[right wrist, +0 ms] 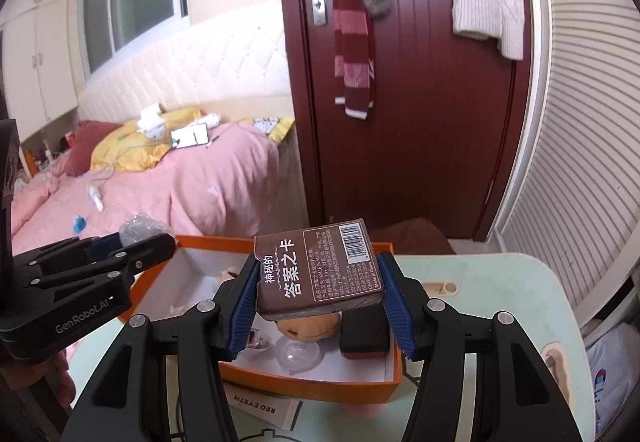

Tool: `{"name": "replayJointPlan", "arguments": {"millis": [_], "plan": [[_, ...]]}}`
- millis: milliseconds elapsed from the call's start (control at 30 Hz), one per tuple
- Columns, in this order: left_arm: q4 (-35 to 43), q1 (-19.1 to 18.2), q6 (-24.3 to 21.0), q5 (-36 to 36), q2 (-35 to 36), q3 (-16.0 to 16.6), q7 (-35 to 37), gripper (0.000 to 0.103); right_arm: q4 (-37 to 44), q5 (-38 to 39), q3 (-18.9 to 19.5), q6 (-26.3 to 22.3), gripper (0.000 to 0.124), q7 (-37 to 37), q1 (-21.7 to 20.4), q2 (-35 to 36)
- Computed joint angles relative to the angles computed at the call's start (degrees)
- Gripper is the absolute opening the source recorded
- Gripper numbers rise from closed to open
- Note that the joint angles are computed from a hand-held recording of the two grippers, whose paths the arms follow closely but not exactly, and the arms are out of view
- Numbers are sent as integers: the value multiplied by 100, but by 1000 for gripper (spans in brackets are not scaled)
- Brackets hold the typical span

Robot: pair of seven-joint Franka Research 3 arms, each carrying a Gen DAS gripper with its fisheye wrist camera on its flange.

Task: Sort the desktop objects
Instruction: 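Carry the bag over the orange box with the left gripper while the right carries the carton there, then open both grippers to drop the bag and carton into the box, then pull both grippers back from the box toward the table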

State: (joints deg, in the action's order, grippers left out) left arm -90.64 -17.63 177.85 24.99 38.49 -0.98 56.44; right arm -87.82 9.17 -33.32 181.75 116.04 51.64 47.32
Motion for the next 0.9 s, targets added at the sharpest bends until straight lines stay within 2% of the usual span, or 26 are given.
{"name": "replayJointPlan", "arguments": {"millis": [133,167,200,233,300,333,633,800,900], "plan": [[199,154,-271,-110,179,-226,151,38,228,-78,475,-214,58,-131,-424,38],[206,122,-292,-114,190,-186,124,41,263,-122,613,-274,59,-164,-538,26],[201,82,-297,-108,194,-135,85,50,292,-169,754,-334,60,-198,-653,11],[152,8,-233,-76,170,-37,7,66,295,-207,875,-353,63,-208,-748,-10],[15,-198,11,21,111,255,-224,79,228,-242,1031,-269,65,-194,-869,-59],[-52,-281,138,59,81,378,-324,79,198,-247,1046,-236,67,-175,-880,-71],[-359,-205,59,132,-160,307,-339,79,-147,-127,1205,-50,70,-281,-951,-290],[-940,-385,130,313,-549,546,-562,79,-589,-33,931,2,72,-294,-621,-513],[-1297,-630,157,485,-768,839,-849,79,-934,10,715,12,76,-253,-348,-666]]}}
